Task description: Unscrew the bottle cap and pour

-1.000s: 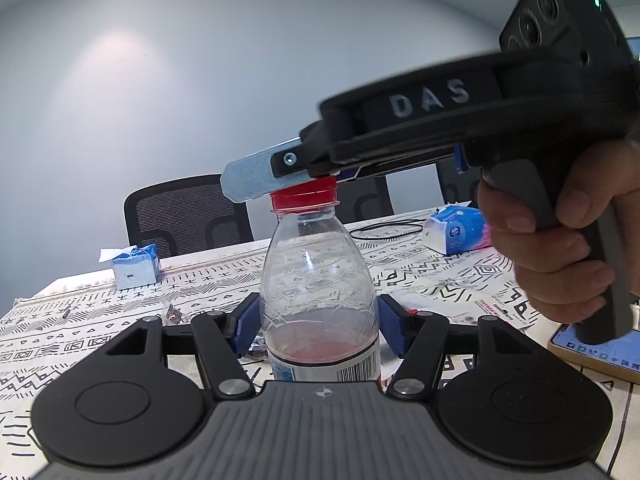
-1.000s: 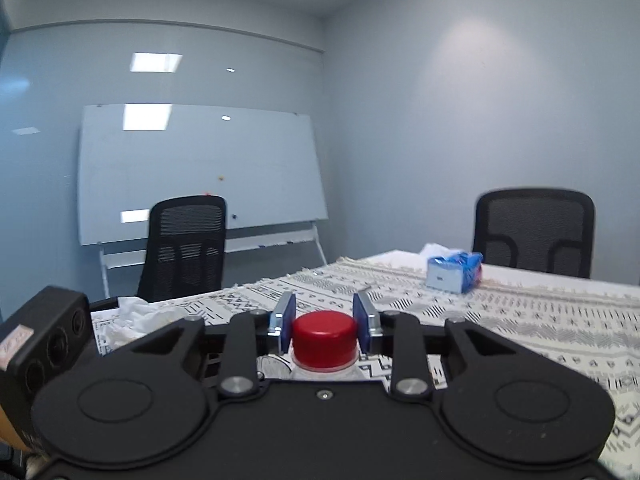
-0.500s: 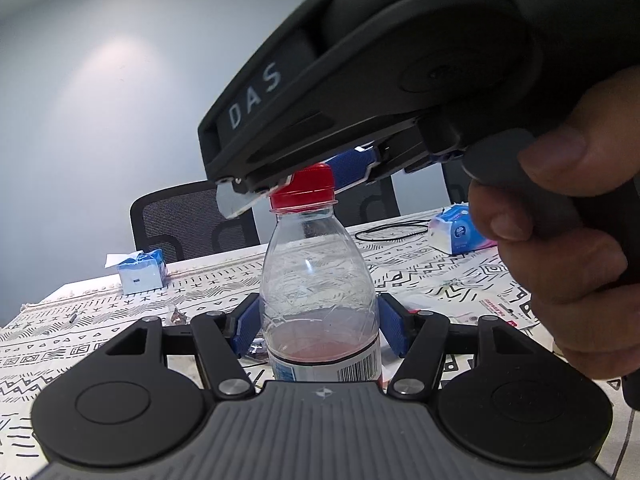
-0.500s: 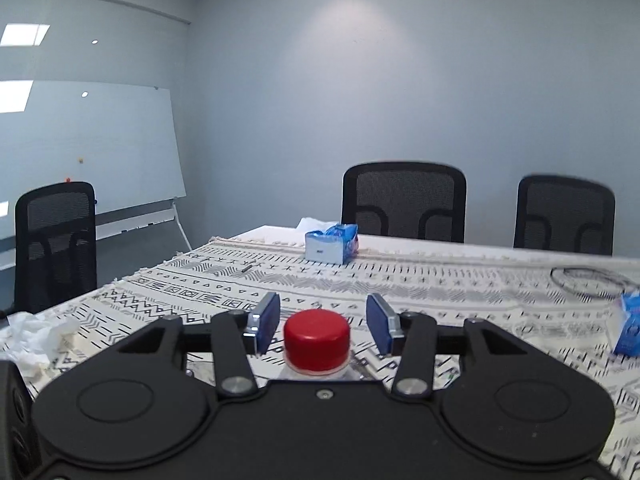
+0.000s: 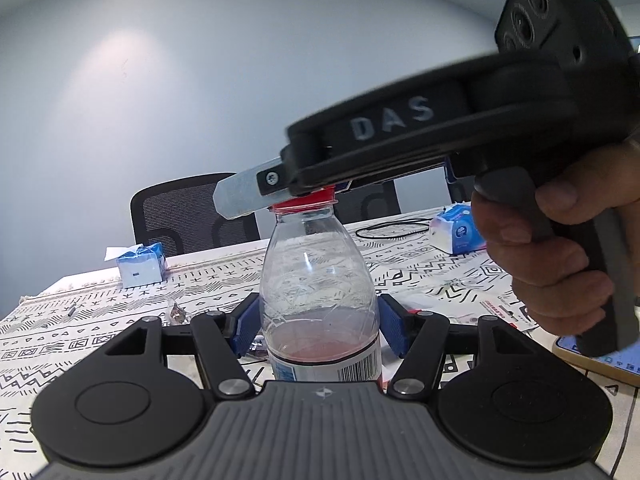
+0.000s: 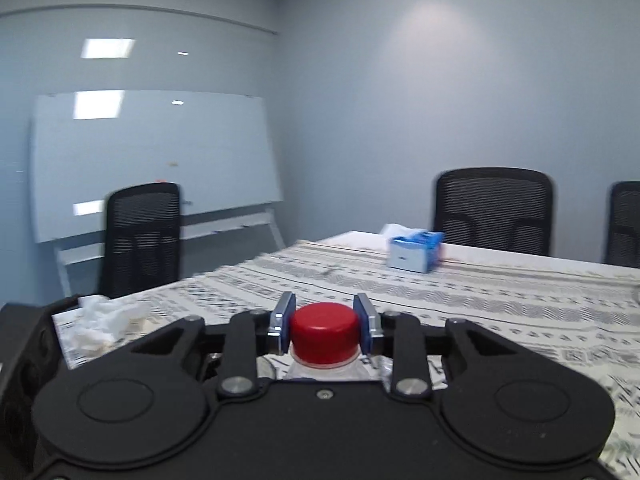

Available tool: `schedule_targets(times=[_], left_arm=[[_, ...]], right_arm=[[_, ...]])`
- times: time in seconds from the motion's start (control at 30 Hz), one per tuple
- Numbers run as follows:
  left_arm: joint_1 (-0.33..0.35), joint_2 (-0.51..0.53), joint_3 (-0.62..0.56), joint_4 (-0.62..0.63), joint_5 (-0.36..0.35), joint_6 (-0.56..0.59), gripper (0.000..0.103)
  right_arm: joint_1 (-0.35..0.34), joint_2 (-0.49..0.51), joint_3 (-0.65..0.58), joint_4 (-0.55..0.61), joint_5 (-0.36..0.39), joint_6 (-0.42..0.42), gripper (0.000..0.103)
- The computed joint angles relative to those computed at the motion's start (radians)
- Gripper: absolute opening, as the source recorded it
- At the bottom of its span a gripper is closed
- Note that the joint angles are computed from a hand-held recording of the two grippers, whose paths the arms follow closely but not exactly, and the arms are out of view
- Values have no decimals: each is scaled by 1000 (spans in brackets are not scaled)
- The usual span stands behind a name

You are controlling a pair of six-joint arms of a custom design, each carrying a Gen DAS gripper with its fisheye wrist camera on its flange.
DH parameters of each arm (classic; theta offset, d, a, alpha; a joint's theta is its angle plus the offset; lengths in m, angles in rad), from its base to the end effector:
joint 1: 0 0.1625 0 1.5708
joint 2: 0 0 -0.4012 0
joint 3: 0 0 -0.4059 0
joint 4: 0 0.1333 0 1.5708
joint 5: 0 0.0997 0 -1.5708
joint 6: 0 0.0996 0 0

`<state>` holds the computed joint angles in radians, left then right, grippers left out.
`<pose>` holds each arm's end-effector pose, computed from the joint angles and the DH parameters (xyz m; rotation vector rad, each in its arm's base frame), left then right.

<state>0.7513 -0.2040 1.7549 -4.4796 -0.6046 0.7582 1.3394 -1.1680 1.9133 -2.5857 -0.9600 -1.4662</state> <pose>-0.2019 -0.4831 -0.0766 0.7362 1.7990 -1.4725 0.0538 -0.6018 0.2042 -1.7140 2.2079 -0.9110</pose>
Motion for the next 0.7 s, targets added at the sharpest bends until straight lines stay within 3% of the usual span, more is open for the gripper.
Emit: schedule_targets(times=[0.07, 0.17, 0.2, 0.27, 0.4, 0.53, 0.6, 0.7], left_arm=[[2, -1, 0, 0, -4, 2, 59], [3, 8, -10, -13, -7, 27, 59], [3, 12, -15, -17, -5, 36, 59], [-1, 17, -22, -21, 3, 46, 59], [-3, 21, -32, -20, 13, 44, 59], [-8, 30, -44, -28, 23, 60, 59], [-9, 31, -46, -30, 29, 62, 60], [-11, 27, -38, -22, 26, 51, 59]], right_arm=[[-8, 12, -57, 139, 18, -77, 34], [9, 4, -59, 128, -19, 24, 35], [19, -7, -31, 59, -43, 96, 37], [33, -30, 46, -120, -72, 182, 51], [55, -56, 178, -416, -125, 258, 52], [70, -9, 249, -701, -173, 297, 52], [70, 12, 254, -749, -181, 293, 35], [60, 7, 246, -700, -164, 262, 33]])
